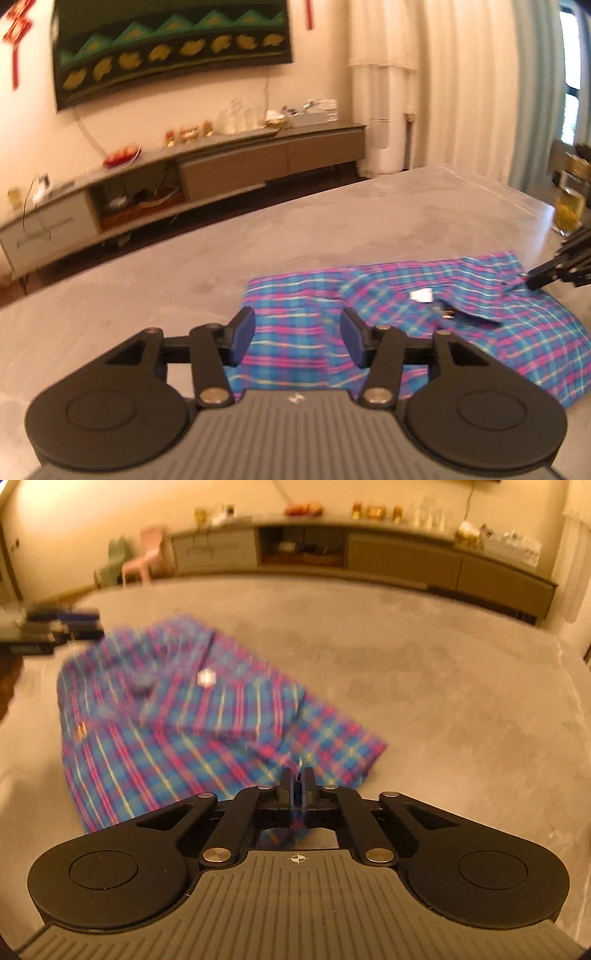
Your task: Fold clothes
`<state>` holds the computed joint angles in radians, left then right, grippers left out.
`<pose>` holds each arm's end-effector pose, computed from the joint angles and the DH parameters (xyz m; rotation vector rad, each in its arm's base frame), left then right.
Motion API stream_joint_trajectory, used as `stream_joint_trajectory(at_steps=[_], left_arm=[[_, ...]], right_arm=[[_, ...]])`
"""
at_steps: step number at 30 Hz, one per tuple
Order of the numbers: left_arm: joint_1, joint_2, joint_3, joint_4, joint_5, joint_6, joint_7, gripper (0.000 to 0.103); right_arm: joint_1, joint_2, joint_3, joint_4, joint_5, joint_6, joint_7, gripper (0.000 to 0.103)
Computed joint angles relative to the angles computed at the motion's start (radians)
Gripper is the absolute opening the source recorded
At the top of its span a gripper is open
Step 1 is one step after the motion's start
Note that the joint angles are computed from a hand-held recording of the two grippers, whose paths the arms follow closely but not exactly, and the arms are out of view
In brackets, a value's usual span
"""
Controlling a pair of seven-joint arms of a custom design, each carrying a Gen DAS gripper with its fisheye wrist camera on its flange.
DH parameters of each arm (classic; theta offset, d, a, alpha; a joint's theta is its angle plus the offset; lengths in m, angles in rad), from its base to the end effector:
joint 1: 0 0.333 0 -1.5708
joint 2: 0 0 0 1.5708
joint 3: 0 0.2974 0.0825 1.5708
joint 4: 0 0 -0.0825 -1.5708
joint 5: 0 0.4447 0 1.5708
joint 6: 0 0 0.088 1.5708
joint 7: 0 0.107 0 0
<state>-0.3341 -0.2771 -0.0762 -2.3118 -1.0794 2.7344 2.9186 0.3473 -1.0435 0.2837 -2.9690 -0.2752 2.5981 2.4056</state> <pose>0.5263 -0.1934 0.4733 -0.8338 2.3795 -1.1883 0.3088 0.2015 0.4362 -1.6994 1.8191 -0.6817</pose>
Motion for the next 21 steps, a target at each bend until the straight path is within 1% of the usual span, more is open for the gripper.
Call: stream_joint_trajectory(at_steps=[1,3,4,5,6,7,9,10,11,12,13,14,15,17,21], left_arm=[[0.01,0.02,0.007,0.026,0.015,-0.031,-0.029,0.051],[0.035,0.078,0.011,0.105,0.054,-0.129,-0.084,0.052],[0.05,0.117,0.006,0.157,0.08,-0.186,-0.113,0.052],[0.065,0.156,-0.007,0.205,0.104,-0.218,-0.144,0.052],[0.076,0.193,-0.023,0.251,0.13,-0.233,-0.176,0.052],[0.089,0.237,-0.039,0.302,0.166,-0.255,-0.221,0.052],[0.11,0.334,-0.068,0.418,0.258,-0.314,-0.329,0.052],[0.115,0.381,-0.081,0.47,0.317,-0.337,-0.389,0.05],[0.114,0.428,-0.09,0.521,0.4,-0.346,-0.461,0.049],[0.109,0.466,-0.096,0.559,0.479,-0.348,-0.525,0.047],[0.101,0.497,-0.099,0.588,0.555,-0.34,-0.586,0.043],[0.096,0.521,-0.102,0.61,0.615,-0.338,-0.633,0.042],[0.1,0.532,-0.11,0.618,0.643,-0.33,-0.647,0.041],[0.112,0.539,-0.13,0.619,0.68,-0.308,-0.656,0.041],[0.13,0.543,-0.158,0.624,0.762,-0.299,-0.692,0.039]], right_arm=[[-0.01,-0.017,0.015,-0.001,-0.005,0.008,0.02,0.015],[-0.025,-0.042,0.037,-0.012,-0.019,0.033,0.056,0.024],[-0.041,-0.031,0.044,-0.011,-0.028,0.061,0.069,0.03],[-0.056,-0.02,0.052,-0.009,-0.036,0.089,0.083,0.032],[-0.066,0.0,0.044,-0.007,-0.042,0.12,0.081,0.034],[-0.076,0.021,0.038,-0.005,-0.045,0.151,0.078,0.04],[-0.088,0.103,0.0,0.009,-0.041,0.222,0.04,0.042],[-0.077,0.132,-0.013,0.014,-0.025,0.23,0.028,0.042],[-0.066,0.161,-0.026,0.02,-0.009,0.238,0.015,0.041],[-0.062,0.178,-0.025,0.023,-0.007,0.239,-0.003,0.04],[-0.059,0.195,-0.024,0.026,-0.005,0.24,-0.019,0.041],[-0.057,0.193,-0.024,0.025,0.002,0.241,-0.025,0.034],[-0.055,0.192,-0.025,0.023,0.009,0.242,-0.03,0.024],[-0.059,0.185,-0.016,0.025,0.016,0.226,-0.036,0.001],[-0.064,0.162,0.006,0.026,0.018,0.178,-0.023,0.0]])
